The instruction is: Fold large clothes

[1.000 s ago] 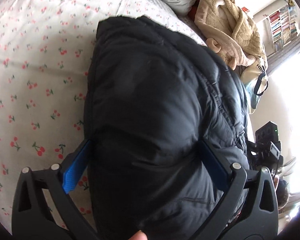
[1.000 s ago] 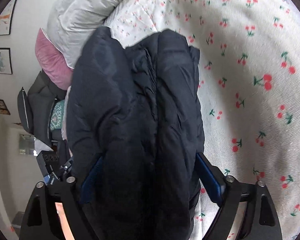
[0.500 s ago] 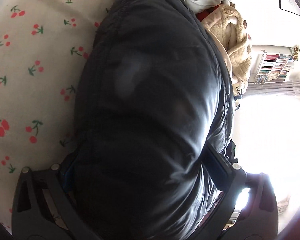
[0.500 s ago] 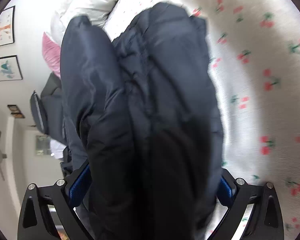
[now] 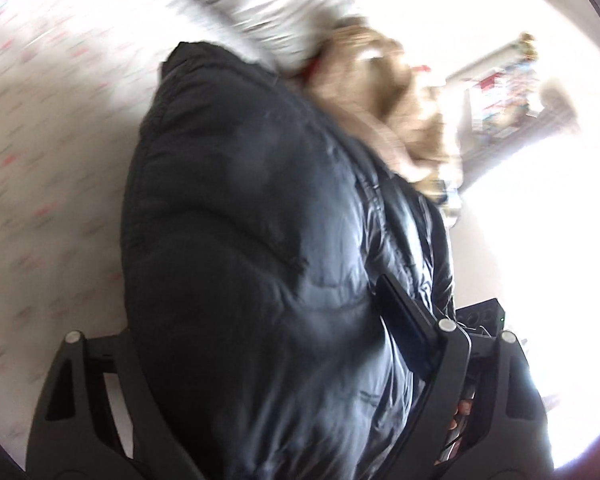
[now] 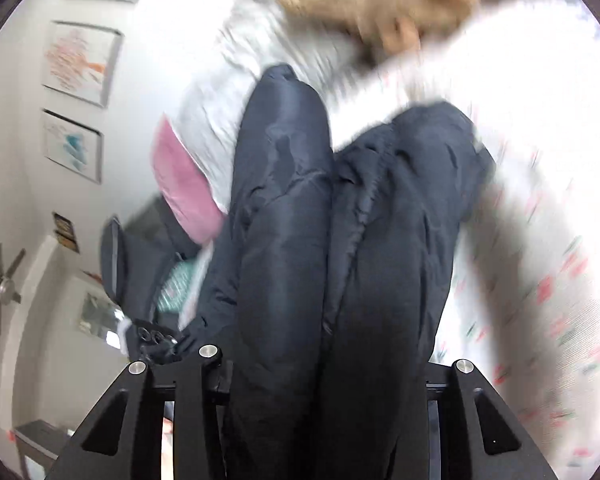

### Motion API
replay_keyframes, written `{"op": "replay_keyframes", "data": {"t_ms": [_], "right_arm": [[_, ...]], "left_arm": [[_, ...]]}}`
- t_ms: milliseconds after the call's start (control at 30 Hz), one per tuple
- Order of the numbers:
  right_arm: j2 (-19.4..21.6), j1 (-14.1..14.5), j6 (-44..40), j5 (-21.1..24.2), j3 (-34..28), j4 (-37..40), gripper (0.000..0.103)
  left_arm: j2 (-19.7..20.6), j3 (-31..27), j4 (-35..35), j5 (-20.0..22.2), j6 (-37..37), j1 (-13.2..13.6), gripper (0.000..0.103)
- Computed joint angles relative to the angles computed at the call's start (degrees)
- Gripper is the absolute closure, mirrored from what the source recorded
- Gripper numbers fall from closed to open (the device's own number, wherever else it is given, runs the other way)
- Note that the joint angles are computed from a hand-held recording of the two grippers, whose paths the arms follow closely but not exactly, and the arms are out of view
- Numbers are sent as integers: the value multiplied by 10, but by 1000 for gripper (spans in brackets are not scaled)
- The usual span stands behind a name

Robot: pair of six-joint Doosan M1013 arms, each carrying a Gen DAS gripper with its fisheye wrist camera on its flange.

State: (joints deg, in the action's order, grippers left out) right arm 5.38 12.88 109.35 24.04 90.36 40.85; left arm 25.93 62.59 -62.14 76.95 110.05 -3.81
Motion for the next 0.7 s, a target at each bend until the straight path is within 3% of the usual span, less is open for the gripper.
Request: {"op": "replay_keyframes", "data": {"t_ms": [100,167,267,367,400,467,500,600,700], "right_arm": [[-38,-4,62,-39,22,-98,62],[-58,-5,146,-41,31,-214,62],[-63,-9,252,-23,40,-322,56],[-33,-12,358,114,21,-406,29],[-27,-15,351,132,19,-392,20],[-31,-18,336,122,26,-370,20],[-30,-11,351,147,13,-404,20],[-36,20,408,206,-14,-552,20],[-46,67,507,258,-23,-708,19]], "left_arm": [[3,-2,-59,12,38,-9,16],[6,-10,-72,22,63,-20,16],[13,-26,-19,19,87,-42,5],[15,-19,139,-12,29,-65,3],[17,-20,164,-10,11,-70,2],[11,-2,152,-16,-2,-61,1],[8,-4,160,-14,-18,-58,1],[-8,-6,203,-18,-27,-56,1],[-40,8,284,-57,-10,-64,1]]}}
